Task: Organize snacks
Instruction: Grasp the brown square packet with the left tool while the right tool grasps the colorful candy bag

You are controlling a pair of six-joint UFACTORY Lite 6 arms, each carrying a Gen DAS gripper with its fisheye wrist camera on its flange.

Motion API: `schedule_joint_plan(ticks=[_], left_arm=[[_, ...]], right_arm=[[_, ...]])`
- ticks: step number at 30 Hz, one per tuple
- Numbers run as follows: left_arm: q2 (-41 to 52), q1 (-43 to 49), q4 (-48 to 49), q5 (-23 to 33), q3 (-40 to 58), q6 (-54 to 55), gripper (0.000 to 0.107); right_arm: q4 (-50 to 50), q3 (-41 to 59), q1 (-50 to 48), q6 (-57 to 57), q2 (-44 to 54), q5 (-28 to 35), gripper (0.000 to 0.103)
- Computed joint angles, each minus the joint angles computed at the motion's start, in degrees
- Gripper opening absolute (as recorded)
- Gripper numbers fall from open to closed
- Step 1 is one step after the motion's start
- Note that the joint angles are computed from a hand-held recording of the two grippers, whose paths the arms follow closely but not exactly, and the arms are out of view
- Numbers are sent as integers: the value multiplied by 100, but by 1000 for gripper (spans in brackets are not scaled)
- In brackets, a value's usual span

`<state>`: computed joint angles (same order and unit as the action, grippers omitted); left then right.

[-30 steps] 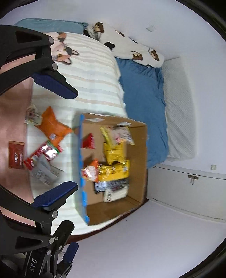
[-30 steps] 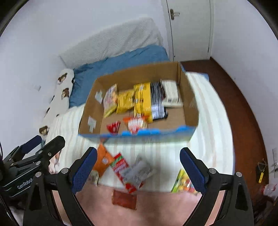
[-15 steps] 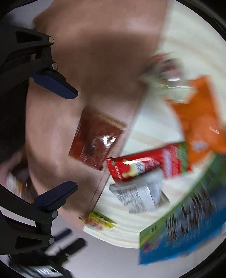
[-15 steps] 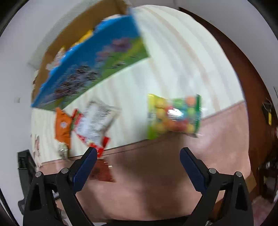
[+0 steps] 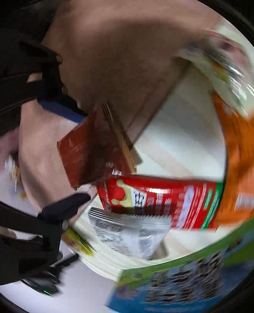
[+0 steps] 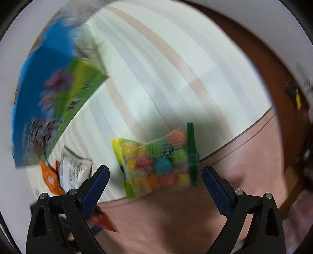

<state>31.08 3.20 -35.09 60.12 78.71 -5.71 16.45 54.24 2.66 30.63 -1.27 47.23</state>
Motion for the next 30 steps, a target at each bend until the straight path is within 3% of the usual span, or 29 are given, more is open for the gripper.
schedule_joint_plan(ticks=[3, 7, 10, 14, 17, 20, 23, 26, 27, 29, 30], left_arm=[[-99, -369, 759, -64, 225, 339, 61], [-184, -873, 1889, -244, 414, 528, 61], [-213, -1048, 2211, -263, 419, 674, 61], [-160, -1129, 2136, -200, 486, 633, 61], [-338, -906, 1898, -214, 119, 769, 64], [-517, -503, 1695, -176, -153, 1013, 66], [-546, -165, 1249, -124, -287, 1230, 75], [-518, 120, 957, -124, -411, 1296, 77], [-509, 167, 916, -125, -417, 1292, 77], [-494, 246, 875, -143, -436, 1303, 77], [-485, 256, 919, -142, -433, 1336, 76]], right_arm=[[657, -354, -381, -323, 22, -271, 93], [686, -552, -523, -529, -126, -372, 84], [18, -197, -7, -616, 31, -166, 81], [-1090, 482, 1335, -1274, 505, 582, 80], [-1378, 473, 1810, -1274, 502, 942, 88], [-685, -29, 1279, -1163, -71, 547, 96], [383, -669, 384, -1136, -582, 202, 96], [1191, -1088, -92, -961, -627, -45, 96], [1130, -1086, -23, -763, -577, -150, 95], [521, -838, 289, -313, -383, -185, 73], [197, -601, 575, -161, -202, -187, 71]])
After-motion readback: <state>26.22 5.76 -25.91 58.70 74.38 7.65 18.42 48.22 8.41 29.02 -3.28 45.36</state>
